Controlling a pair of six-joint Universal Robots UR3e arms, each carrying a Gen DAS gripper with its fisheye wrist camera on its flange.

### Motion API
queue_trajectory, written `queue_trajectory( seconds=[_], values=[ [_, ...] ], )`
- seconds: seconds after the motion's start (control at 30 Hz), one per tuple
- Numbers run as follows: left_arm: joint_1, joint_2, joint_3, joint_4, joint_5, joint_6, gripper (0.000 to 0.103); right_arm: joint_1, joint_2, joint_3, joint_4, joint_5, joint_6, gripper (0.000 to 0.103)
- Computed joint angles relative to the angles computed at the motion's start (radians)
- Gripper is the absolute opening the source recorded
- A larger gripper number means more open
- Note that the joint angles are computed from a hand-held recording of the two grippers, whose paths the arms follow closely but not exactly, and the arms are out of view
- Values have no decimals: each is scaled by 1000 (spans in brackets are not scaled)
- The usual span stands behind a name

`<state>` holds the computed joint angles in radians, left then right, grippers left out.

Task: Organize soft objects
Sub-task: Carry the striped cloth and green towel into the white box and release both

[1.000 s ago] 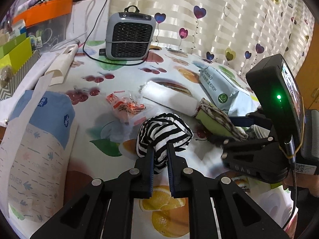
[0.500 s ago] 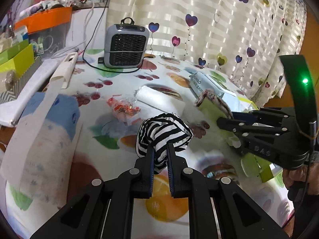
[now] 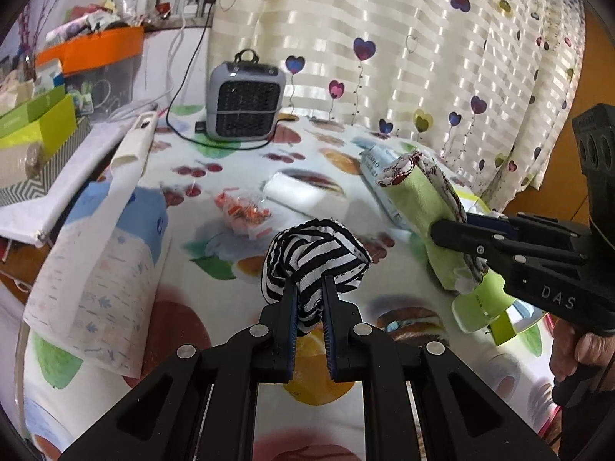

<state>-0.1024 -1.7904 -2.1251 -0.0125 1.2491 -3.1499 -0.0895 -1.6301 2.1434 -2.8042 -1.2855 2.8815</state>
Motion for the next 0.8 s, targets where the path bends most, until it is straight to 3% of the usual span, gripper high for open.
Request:
queue_trajectory(
  seconds=[0.33,0.67,0.8],
  values=[
    [-90,17,125,-83,34,-15,11,-152,-223,102,56,112,-38,20],
    [-235,-99,381,-160,55,-36,11,-561,-528,188,288,278,-180,21],
    [-289,-179,515,-209,57,-41,11,-703,-576,203,350,309,-235,21]
  ],
)
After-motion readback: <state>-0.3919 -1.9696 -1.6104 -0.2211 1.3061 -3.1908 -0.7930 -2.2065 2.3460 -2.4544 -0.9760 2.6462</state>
